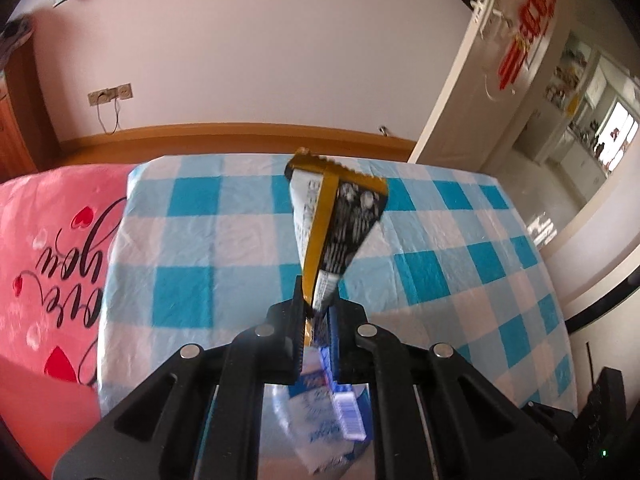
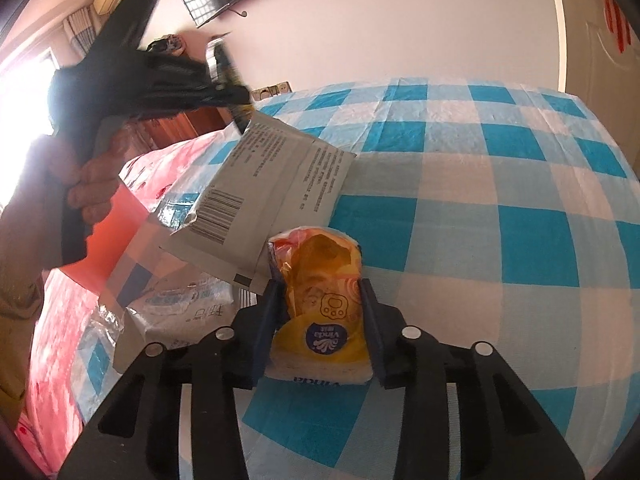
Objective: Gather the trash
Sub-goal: 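Lift the wrapper with left tool while right tool lifts the yellow packet toward bucket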
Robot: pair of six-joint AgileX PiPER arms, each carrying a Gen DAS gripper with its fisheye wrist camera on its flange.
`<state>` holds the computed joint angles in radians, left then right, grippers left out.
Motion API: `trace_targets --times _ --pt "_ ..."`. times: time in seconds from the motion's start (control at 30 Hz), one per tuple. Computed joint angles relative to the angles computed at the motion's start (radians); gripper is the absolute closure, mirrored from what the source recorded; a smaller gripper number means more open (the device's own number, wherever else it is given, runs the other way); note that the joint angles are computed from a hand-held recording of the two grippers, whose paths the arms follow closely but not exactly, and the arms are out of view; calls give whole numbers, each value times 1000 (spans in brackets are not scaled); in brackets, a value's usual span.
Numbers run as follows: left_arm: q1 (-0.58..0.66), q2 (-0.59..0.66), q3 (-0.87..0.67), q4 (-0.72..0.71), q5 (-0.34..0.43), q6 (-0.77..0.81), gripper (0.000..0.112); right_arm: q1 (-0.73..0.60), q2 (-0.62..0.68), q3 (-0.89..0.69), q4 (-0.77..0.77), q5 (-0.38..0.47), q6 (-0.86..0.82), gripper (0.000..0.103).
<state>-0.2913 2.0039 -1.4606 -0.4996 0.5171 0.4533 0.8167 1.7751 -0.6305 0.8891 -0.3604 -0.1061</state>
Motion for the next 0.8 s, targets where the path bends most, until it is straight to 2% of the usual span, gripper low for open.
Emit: trace_targets --times 0.37,0.8 --pt "107 -173 262 -342 -55 336 102 24 -27 40 -8 -65 57 67" --pt "242 -383 521 -616 9 669 102 57 -54 90 7 -180 111 68"
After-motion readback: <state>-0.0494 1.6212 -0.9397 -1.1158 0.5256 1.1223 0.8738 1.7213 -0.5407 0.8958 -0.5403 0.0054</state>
